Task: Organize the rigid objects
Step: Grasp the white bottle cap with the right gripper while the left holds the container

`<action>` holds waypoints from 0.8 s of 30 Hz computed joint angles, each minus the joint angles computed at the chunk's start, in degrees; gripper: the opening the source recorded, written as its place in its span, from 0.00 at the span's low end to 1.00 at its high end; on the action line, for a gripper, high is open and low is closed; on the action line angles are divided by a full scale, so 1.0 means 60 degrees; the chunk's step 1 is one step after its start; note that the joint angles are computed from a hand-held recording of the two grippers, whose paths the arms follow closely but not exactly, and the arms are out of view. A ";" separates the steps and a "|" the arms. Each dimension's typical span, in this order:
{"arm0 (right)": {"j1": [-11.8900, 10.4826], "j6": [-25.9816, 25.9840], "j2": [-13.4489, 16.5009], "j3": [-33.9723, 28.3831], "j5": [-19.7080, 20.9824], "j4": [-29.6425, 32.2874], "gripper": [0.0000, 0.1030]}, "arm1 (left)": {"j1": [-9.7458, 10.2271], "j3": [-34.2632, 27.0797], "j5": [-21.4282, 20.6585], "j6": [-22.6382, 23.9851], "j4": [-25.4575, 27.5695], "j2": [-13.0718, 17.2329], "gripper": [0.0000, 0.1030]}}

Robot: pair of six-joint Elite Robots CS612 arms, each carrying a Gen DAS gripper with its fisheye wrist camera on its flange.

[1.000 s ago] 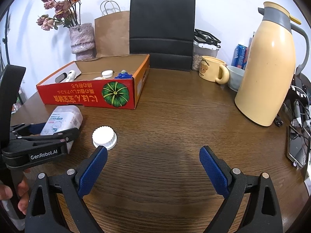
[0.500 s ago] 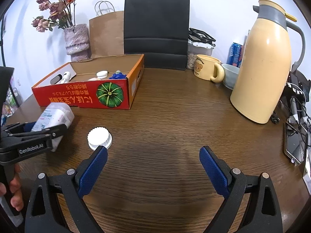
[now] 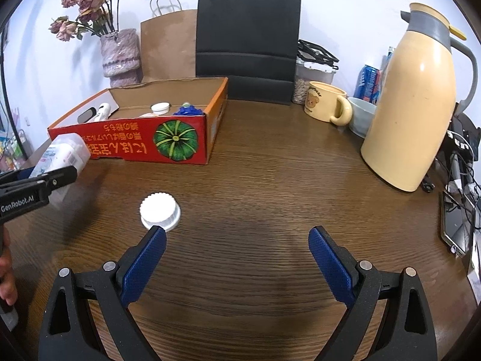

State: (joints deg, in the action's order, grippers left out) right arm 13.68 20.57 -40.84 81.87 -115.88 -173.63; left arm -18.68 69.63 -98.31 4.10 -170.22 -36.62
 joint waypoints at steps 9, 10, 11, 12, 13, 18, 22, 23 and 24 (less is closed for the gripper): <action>0.0102 -0.0211 0.0246 -0.0550 0.0317 0.0572 0.96 | 0.0229 -0.0220 -0.0005 -0.0011 -0.0042 0.0112 0.60; 0.0113 -0.0248 0.0286 -0.0639 0.0368 0.0663 0.96 | 0.0252 -0.0245 -0.0019 -0.0004 -0.0038 0.0122 0.60; 0.0120 -0.0269 0.0316 -0.0705 0.0415 0.0727 0.96 | 0.0272 -0.0261 -0.0023 0.0004 -0.0050 0.0131 0.60; 0.0124 -0.0284 0.0352 -0.0785 0.0465 0.0818 0.96 | 0.0287 -0.0288 -0.0025 0.0021 -0.0055 0.0146 0.60; 0.0125 -0.0284 0.0377 -0.0838 0.0504 0.0885 0.96 | 0.0308 -0.0312 -0.0035 0.0038 -0.0060 0.0159 0.60; 0.0123 -0.0218 0.0527 -0.1207 0.0720 0.1498 0.96 | 0.0404 -0.0458 -0.0049 0.0014 -0.0018 0.0233 0.60; 0.0088 -0.0109 0.0602 -0.1401 0.0896 0.1861 0.96 | 0.0457 -0.0513 -0.0064 0.0022 0.0000 0.0265 0.60; 0.0079 -0.0079 0.0627 -0.1467 0.0941 0.1986 0.96 | 0.0465 -0.0520 -0.0070 0.0028 -0.0004 0.0270 0.60; 0.0071 -0.0062 0.0647 -0.1522 0.0980 0.2096 0.96 | 0.0475 -0.0529 -0.0072 0.0029 -0.0013 0.0276 0.60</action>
